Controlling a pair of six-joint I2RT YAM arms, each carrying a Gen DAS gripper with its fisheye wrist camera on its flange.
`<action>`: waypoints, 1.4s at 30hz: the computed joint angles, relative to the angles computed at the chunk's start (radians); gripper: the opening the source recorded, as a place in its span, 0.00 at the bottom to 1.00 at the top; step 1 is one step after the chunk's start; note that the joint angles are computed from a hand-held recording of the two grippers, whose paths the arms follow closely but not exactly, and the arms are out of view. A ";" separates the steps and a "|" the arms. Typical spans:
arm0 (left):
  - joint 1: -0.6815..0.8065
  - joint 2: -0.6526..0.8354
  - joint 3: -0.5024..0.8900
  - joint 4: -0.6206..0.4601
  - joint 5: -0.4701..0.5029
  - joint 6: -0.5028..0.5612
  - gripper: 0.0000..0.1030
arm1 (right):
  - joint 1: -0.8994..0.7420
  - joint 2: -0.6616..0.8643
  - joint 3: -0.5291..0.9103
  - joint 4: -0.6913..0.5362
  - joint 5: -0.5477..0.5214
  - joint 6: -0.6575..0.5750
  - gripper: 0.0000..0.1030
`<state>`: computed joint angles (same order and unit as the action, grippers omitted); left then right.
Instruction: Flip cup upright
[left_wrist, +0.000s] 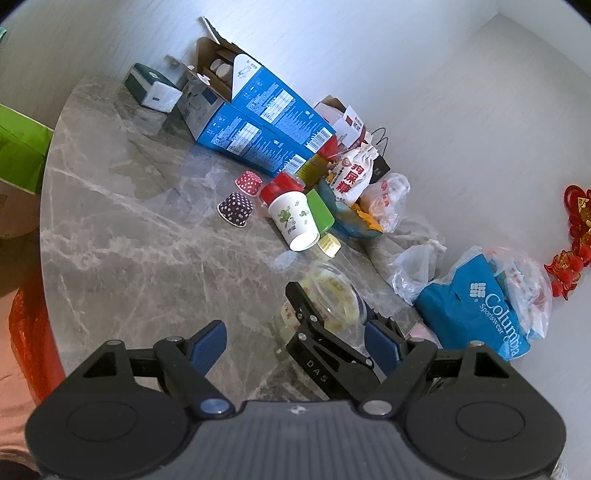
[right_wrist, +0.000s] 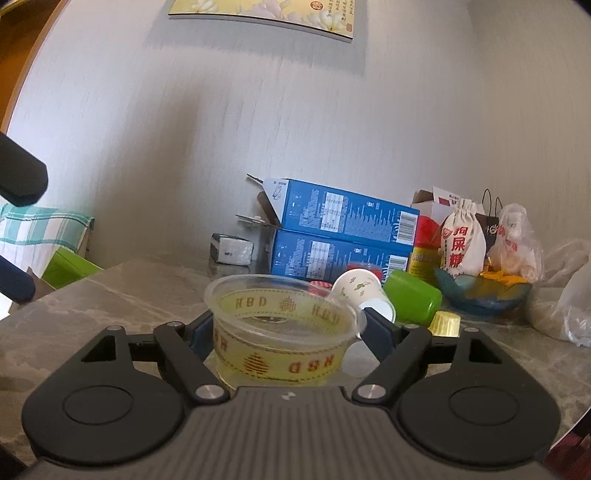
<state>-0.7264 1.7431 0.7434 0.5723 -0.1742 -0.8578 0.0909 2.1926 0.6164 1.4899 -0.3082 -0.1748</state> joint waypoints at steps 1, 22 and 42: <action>-0.002 0.000 0.000 -0.001 -0.003 0.000 0.82 | 0.002 0.001 -0.002 0.003 0.001 0.002 0.79; -0.151 -0.056 0.223 -0.450 -0.437 0.230 1.00 | -0.231 -0.593 -0.139 -0.527 -0.227 0.226 0.99; -0.357 -0.013 0.548 -0.855 -0.585 0.159 1.00 | -0.362 -0.973 0.119 -1.600 -0.230 -0.005 0.99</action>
<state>-1.0838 1.7306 1.2912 -0.2823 -0.7591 -0.6985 -0.2710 1.2195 0.7356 -0.1102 -0.5382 -0.1801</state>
